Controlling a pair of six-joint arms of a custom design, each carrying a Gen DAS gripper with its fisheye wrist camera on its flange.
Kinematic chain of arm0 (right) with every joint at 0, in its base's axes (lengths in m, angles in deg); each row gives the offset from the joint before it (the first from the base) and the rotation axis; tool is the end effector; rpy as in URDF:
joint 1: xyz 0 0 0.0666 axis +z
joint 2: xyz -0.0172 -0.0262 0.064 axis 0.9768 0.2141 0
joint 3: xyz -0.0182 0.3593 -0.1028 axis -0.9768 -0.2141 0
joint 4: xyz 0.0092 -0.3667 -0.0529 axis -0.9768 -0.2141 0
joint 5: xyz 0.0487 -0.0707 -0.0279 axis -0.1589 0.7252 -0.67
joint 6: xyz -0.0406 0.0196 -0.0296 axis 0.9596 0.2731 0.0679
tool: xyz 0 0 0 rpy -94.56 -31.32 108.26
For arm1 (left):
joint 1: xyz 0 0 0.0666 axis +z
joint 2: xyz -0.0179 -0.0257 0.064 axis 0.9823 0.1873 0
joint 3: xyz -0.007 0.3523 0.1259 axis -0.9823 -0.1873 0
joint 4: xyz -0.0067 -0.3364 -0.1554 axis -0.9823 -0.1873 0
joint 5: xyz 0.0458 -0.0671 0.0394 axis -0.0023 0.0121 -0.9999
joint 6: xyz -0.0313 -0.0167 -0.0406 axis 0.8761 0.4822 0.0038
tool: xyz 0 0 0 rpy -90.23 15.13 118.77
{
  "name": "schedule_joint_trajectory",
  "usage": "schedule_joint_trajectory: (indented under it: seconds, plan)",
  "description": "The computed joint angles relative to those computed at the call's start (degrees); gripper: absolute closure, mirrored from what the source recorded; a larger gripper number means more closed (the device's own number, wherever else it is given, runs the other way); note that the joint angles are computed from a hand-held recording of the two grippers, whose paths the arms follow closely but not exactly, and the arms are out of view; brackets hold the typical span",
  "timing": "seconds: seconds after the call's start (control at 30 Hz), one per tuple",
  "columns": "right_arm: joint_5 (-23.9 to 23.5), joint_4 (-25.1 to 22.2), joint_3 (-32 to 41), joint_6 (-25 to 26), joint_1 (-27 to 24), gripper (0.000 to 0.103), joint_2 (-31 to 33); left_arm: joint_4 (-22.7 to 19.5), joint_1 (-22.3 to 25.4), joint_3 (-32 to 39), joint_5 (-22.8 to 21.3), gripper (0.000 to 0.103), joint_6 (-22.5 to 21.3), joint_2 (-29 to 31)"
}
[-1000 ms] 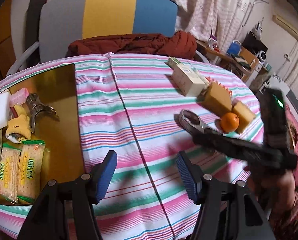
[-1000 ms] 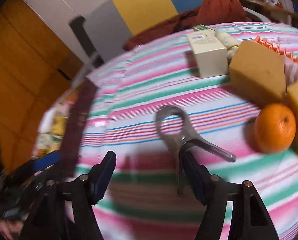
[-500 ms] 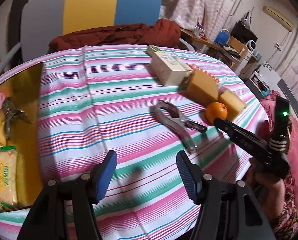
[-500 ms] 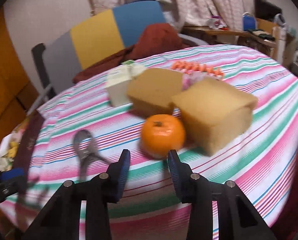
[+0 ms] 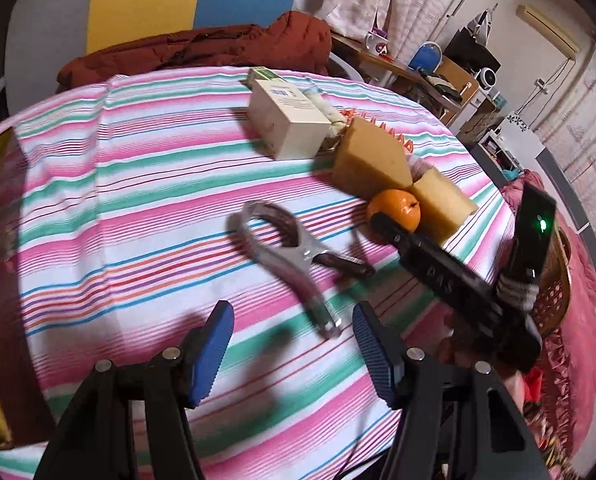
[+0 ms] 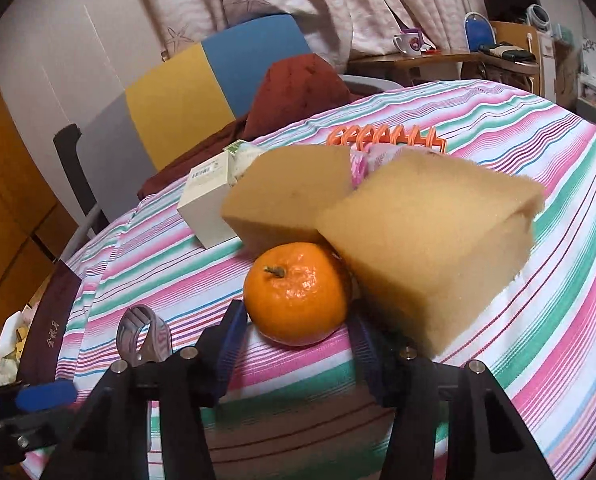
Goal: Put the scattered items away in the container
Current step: 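Grasp the metal clip with the left tool, then grasp the orange with the right tool while the left tool holds the clip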
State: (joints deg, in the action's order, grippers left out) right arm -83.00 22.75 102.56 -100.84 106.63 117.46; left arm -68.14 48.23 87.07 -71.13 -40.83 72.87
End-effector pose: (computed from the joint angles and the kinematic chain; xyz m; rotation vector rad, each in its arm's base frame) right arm 0.4489 0.2472 0.2785 -0.0186 2.3162 0.4770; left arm 0.3943 -0.2378 0.3403 -0.0481 2.5892 -0.4553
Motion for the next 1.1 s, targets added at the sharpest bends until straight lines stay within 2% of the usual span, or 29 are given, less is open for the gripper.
schedule_joint_trajectory:
  seconds: [0.1,0.17,0.23,0.37,0.47,0.57,0.7,0.9,1.0,1.07,1.1]
  plan:
    - [-1.15,1.39,-0.65,-0.91,-0.34,0.049,-0.11,-0.71,-0.21,2.07,-0.69,0.041,-1.13,2.62]
    - [-1.48,2.01,-1.02,-1.15,-0.49,0.049,-0.20,-3.80,-0.83,4.44,-4.19,0.041,-2.40,5.11]
    - [-0.95,2.02,-1.01,-0.96,-0.24,0.049,-0.15,-5.72,-0.74,5.81,-5.51,0.041,-3.82,6.89]
    - [-1.21,2.66,-1.28,-1.04,-0.32,0.049,-0.11,-4.86,0.06,3.70,-7.46,0.041,-3.41,5.18]
    - [-0.76,2.74,-1.28,-0.80,-0.17,0.049,-0.05,-2.23,1.82,0.96,-5.79,0.041,-0.78,2.92]
    - [-0.35,2.61,-1.19,-0.53,-0.05,0.049,-0.01,0.03,2.74,0.84,-3.61,0.041,-0.46,2.76]
    - [-0.64,2.82,-1.37,-0.61,-0.20,0.049,-0.08,0.02,2.13,3.76,-2.72,0.041,-2.87,4.77]
    - [-0.62,2.92,-1.45,-0.56,-0.24,0.049,-0.08,-3.00,2.51,8.51,-4.00,0.041,-2.31,9.06]
    - [-0.63,2.91,-1.43,-0.57,-0.23,0.049,-0.07,-2.24,3.76,8.37,-1.59,0.044,-0.42,9.86]
    - [-0.58,2.89,-1.43,-0.53,-0.21,0.049,-0.06,-2.08,4.05,8.42,-1.48,0.050,-0.22,10.18]
    - [-0.52,2.78,-1.35,-0.49,-0.21,0.049,-0.02,-3.19,3.80,9.27,-2.54,0.057,-1.38,10.81]
